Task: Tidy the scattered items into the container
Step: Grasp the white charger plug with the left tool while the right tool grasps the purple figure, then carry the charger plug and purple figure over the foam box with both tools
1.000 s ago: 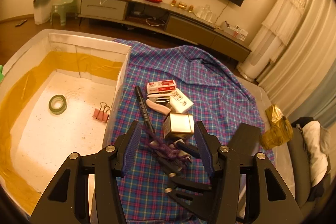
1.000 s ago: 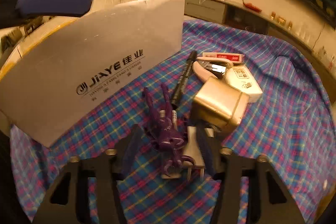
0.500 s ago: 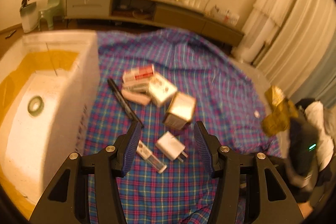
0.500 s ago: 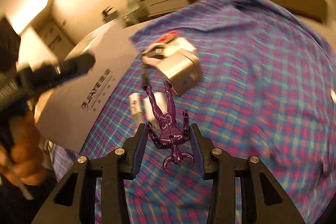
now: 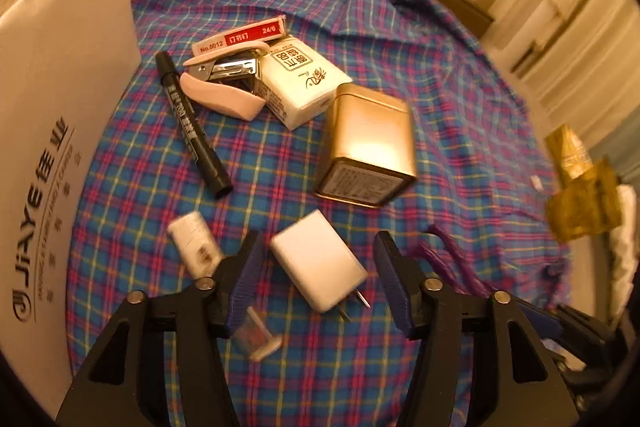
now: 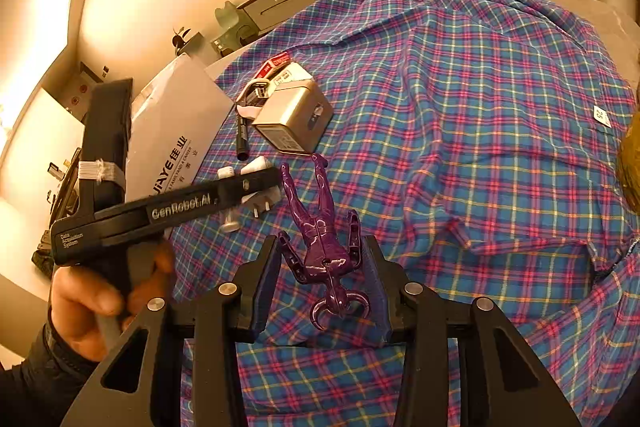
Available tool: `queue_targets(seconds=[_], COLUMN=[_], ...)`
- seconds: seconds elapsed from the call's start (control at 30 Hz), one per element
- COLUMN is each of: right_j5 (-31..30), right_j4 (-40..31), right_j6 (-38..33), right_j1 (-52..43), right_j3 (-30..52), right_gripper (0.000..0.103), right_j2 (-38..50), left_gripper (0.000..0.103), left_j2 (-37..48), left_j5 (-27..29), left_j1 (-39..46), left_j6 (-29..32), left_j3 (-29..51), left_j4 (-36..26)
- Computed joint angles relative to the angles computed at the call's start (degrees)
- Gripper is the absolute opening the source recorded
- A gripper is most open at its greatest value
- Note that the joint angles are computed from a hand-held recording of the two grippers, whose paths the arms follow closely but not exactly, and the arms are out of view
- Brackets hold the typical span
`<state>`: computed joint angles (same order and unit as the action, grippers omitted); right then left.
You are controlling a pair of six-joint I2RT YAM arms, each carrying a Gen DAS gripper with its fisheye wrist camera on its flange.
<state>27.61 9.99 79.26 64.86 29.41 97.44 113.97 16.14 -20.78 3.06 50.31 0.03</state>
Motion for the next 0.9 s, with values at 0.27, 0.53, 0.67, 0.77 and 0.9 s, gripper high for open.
queue_targets(seconds=[0.27, 0.53, 0.67, 0.77, 0.9], right_j5=[0.38, 1.73, 3.3, 4.43, 5.49], right_j4=[-0.32, -2.75, -5.25, -7.15, -8.61], right_j6=[1.29, 0.01, 0.08, 1.03, 1.73], right_j1=[0.93, 1.41, 2.22, 2.95, 3.52], right_j3=[-1.62, -0.27, 1.07, 1.84, 2.68], right_gripper=[0.042, 0.042, 0.042, 0.042, 0.042], right_j2=[-0.79, -2.82, -3.75, -4.29, -4.82], left_gripper=[0.052, 0.051, 0.051, 0.051, 0.051], left_j2=[-1.43, -4.4, -7.28, -9.34, -11.91], left_j5=[-2.31, -0.11, 1.35, 2.65, 4.35], left_j1=[-1.31, -0.72, 0.42, 1.48, 2.97], left_j6=[4.34, 5.53, 5.75, 6.16, 6.94], left_j3=[-3.03, -5.11, -6.27, -7.02, -7.87], left_j4=[2.35, 3.53, 3.27, 2.47, 1.42])
